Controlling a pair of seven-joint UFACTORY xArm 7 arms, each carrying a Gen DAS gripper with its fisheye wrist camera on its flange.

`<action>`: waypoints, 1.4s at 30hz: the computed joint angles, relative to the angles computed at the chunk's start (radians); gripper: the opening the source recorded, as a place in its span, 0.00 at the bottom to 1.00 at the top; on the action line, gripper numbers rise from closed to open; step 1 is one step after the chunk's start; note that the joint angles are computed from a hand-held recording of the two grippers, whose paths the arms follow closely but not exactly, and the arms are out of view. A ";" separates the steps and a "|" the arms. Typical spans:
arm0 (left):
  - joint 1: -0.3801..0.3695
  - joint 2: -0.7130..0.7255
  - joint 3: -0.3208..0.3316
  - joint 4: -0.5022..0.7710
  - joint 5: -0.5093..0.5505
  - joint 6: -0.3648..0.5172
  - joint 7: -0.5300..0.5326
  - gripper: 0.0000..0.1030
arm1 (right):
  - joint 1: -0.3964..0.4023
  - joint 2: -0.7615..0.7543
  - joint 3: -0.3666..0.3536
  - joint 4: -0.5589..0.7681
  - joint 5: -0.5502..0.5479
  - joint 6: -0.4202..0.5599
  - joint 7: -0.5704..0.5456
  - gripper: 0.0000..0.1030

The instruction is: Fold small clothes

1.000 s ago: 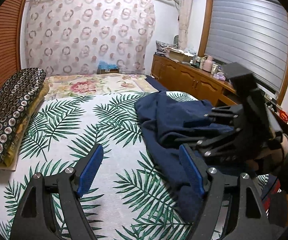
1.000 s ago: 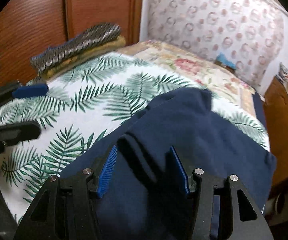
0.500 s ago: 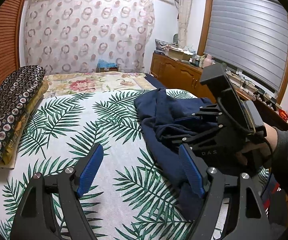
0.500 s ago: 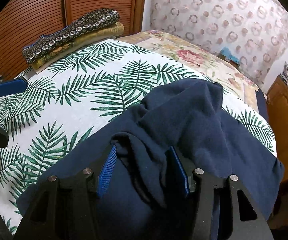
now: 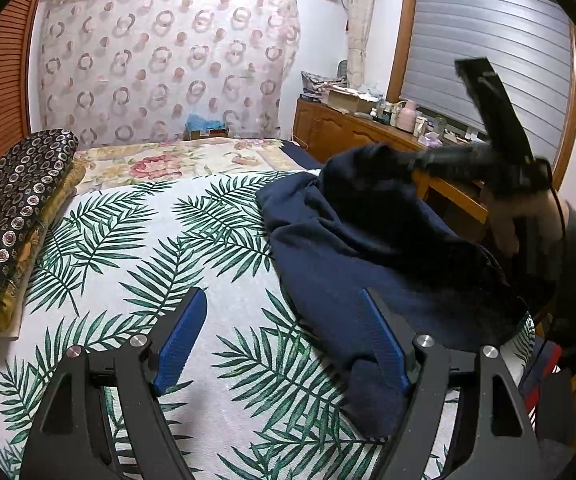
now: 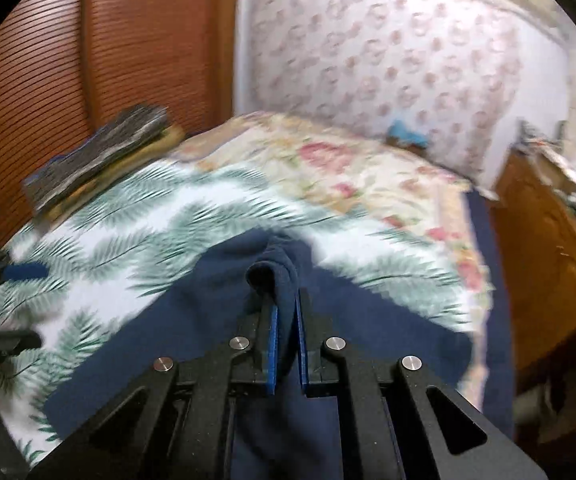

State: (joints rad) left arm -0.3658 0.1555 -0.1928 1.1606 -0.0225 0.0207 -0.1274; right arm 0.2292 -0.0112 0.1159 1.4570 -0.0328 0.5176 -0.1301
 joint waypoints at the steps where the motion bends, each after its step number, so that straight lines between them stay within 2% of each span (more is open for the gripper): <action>1: 0.000 0.000 -0.001 0.000 -0.001 0.001 0.002 0.76 | -0.010 0.000 -0.009 0.008 -0.031 -0.005 0.036 0.07; 7: 0.006 0.007 -0.016 0.009 -0.017 0.015 0.027 0.76 | -0.039 0.041 -0.031 0.069 -0.190 0.041 0.180 0.07; 12: 0.009 0.009 -0.028 0.009 -0.038 0.025 0.052 0.76 | -0.028 0.065 -0.037 0.107 -0.302 0.071 0.323 0.07; 16: 0.013 0.012 -0.036 0.012 -0.060 0.041 0.069 0.76 | 0.003 0.126 -0.044 0.172 -0.421 0.189 0.468 0.07; 20: 0.014 0.013 -0.042 0.015 -0.081 0.059 0.093 0.76 | 0.036 0.198 -0.059 0.254 -0.444 0.267 0.517 0.07; 22: 0.011 0.010 -0.043 0.014 -0.087 0.063 0.099 0.76 | 0.049 0.204 -0.062 0.265 -0.439 0.297 0.531 0.17; 23: 0.012 0.010 -0.046 0.015 -0.094 0.069 0.106 0.76 | 0.050 0.203 -0.061 0.274 -0.426 0.302 0.526 0.27; 24: 0.009 0.011 -0.043 0.017 -0.092 0.076 0.106 0.76 | 0.052 0.185 -0.061 0.255 -0.422 0.291 0.530 0.36; 26: -0.005 0.010 -0.028 0.020 -0.074 0.089 0.092 0.76 | 0.046 0.124 -0.057 0.195 -0.412 0.262 0.524 0.43; 33: -0.001 0.012 -0.050 0.037 -0.114 0.152 0.156 0.76 | 0.001 -0.236 -0.010 -0.237 -0.284 0.113 0.439 0.43; 35: 0.023 0.015 -0.086 0.042 -0.187 0.165 0.231 0.66 | -0.001 -0.328 -0.007 -0.344 -0.232 0.087 0.399 0.43; 36: 0.043 0.015 -0.114 0.046 -0.251 0.179 0.291 0.56 | -0.002 -0.366 -0.002 -0.388 -0.211 0.078 0.387 0.43; 39: 0.037 0.015 -0.113 0.059 -0.313 0.231 0.347 0.47 | 0.006 -0.474 0.003 -0.513 -0.127 0.072 0.339 0.43; 42: 0.016 0.006 -0.091 0.057 -0.323 0.266 0.349 0.46 | -0.018 -0.541 0.015 -0.585 -0.092 0.080 0.328 0.43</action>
State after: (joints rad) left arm -0.3495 0.1616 -0.2836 1.2179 -0.3458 0.2864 0.2213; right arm 0.2109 -0.5519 0.1305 0.8720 -0.1248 0.5973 0.1976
